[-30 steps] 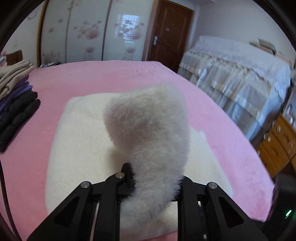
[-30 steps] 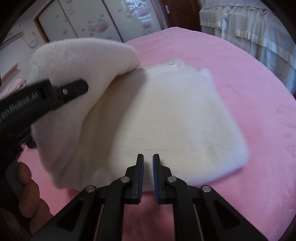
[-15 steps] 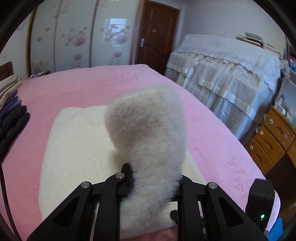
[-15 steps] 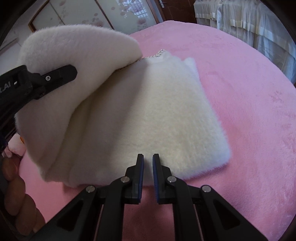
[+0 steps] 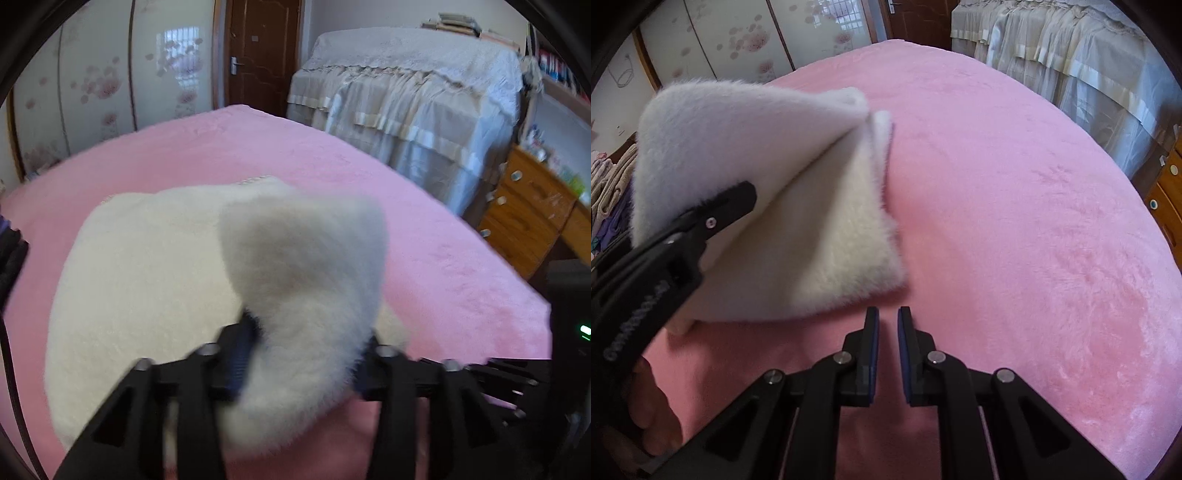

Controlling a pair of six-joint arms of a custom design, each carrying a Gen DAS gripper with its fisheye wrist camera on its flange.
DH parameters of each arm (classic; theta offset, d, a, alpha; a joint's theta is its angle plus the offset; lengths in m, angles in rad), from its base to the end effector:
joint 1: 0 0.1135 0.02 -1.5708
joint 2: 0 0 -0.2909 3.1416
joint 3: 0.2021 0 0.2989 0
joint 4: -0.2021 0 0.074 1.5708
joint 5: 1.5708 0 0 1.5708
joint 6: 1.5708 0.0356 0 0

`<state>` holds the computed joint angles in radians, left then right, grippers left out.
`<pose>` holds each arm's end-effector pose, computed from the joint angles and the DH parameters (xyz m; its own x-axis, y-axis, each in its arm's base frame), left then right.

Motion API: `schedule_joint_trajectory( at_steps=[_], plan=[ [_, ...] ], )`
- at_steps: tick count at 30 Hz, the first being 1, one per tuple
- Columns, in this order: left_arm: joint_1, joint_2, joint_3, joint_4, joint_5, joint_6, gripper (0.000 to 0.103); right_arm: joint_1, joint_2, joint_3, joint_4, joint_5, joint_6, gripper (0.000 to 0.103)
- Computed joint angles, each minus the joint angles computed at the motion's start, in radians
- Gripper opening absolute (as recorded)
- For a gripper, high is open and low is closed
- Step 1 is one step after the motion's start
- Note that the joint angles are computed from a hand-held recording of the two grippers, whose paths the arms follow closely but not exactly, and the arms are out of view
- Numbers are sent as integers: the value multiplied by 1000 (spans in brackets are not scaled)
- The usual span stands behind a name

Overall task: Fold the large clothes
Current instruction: 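Lift the side edge with the left tool and fold it across the bundle, then lay the folded edge down and open the left tool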

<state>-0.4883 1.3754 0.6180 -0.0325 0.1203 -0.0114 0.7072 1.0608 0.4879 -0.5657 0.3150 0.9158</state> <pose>0.2581 -0.1419 0.1636 -0.6334 0.3237 -0.7029 0.5332 0.8409 -0.0933 0.1605 0.1227 0.1611 -0.8321 0.2807 -0.4783 0.2312 0.9595 0.1608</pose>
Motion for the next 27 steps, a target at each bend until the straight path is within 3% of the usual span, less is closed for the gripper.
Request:
schedule_joint_trajectory(
  at_steps=[1, 2, 4, 7, 11, 14, 15, 16, 19, 24, 26, 27],
  plan=[
    [24, -47, -11, -19, 58, -18, 71, -7, -35, -6, -11, -3, 8, 11],
    [52, -103, -24, -40, 112, -31, 77, -19, -62, -9, -17, -9, 5, 11],
    [120, -217, -23, -136, 235, -33, 81, -10, -106, 4, -41, -3, 25, 18],
    [219, -367, -22, -245, 306, -16, 87, -51, -227, -11, -44, -46, -3, 33],
    [369, -443, -23, -302, 245, -1, 93, -83, -326, 11, -44, -126, -21, 44],
    [427, -361, -3, -307, 94, 10, 93, -109, -303, 57, -24, -158, -51, 52],
    [440, -329, -2, -294, 51, 11, 93, -104, -266, 85, -21, -152, -65, 60],
    [466, -300, -2, -283, 47, 20, 92, -101, -227, 113, -17, -144, -82, 62],
    [494, -215, 13, -271, 57, 27, 92, -95, -95, 186, 13, -152, -156, 62],
    [440, -129, 25, -228, -16, 39, 92, -93, 142, 330, -7, -163, -207, 63],
    [412, -107, 30, -211, -42, 38, 92, -102, 169, 334, 18, -167, -211, 62],
    [397, -94, 36, -203, -61, 35, 92, -116, 159, 317, 55, -183, -213, 44]
  ],
)
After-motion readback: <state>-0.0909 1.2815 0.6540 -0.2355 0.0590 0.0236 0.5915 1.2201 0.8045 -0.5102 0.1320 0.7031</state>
